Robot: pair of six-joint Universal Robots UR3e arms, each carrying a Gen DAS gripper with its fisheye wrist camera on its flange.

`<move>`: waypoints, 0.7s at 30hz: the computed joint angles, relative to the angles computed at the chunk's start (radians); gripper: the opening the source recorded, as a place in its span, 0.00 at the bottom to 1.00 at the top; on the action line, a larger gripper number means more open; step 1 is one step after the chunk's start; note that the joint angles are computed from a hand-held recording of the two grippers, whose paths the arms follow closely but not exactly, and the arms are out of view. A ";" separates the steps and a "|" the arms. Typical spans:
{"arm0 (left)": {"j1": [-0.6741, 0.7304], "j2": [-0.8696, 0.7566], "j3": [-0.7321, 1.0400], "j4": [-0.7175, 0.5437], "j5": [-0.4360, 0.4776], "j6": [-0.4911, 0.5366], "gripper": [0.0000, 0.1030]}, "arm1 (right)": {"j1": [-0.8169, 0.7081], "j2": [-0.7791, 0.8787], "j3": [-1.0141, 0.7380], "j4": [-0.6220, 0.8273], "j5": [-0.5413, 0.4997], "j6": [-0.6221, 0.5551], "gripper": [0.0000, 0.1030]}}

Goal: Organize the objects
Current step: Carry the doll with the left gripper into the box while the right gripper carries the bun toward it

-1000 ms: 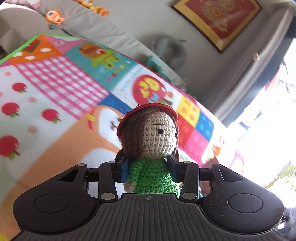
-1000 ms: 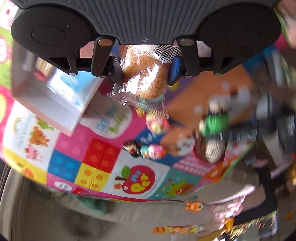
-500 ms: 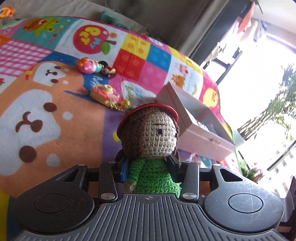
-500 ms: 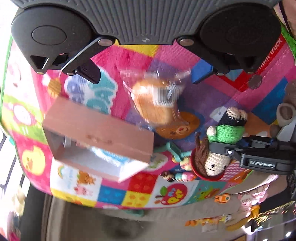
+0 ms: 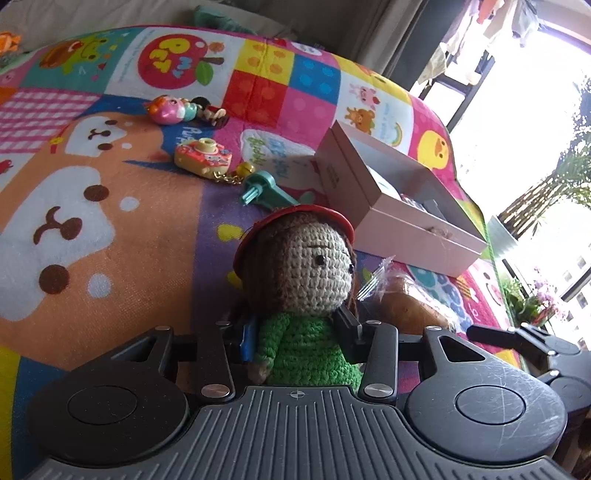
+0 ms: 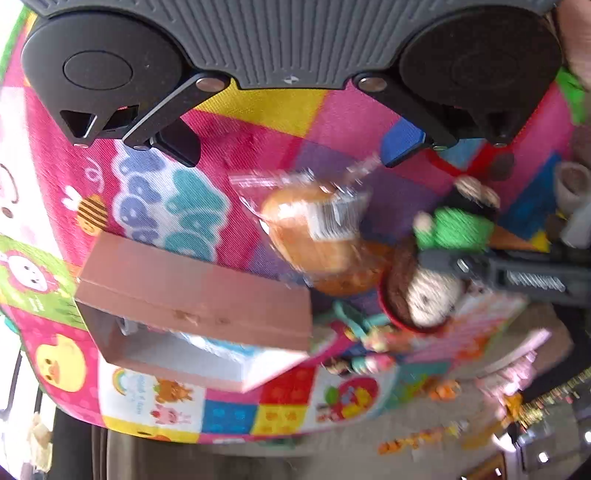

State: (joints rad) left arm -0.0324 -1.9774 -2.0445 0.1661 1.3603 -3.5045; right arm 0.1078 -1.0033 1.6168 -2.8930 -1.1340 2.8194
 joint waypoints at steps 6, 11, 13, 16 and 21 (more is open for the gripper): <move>-0.006 0.003 0.016 -0.034 0.007 0.012 0.45 | -0.029 0.065 -0.137 -0.014 0.112 0.090 1.00; -0.009 0.032 0.013 -0.079 0.000 0.041 0.45 | -0.007 0.208 -0.404 0.226 0.131 0.096 0.78; -0.008 0.046 0.012 -0.089 -0.002 0.053 0.45 | 0.001 0.213 -0.425 0.268 0.130 0.085 0.66; 0.004 0.061 0.041 -0.100 -0.046 0.059 0.45 | -0.013 0.144 -0.300 0.165 0.131 0.087 0.64; -0.028 -0.028 0.310 -0.174 -0.093 0.096 0.45 | -0.104 -0.005 -0.058 -0.014 0.187 0.113 0.64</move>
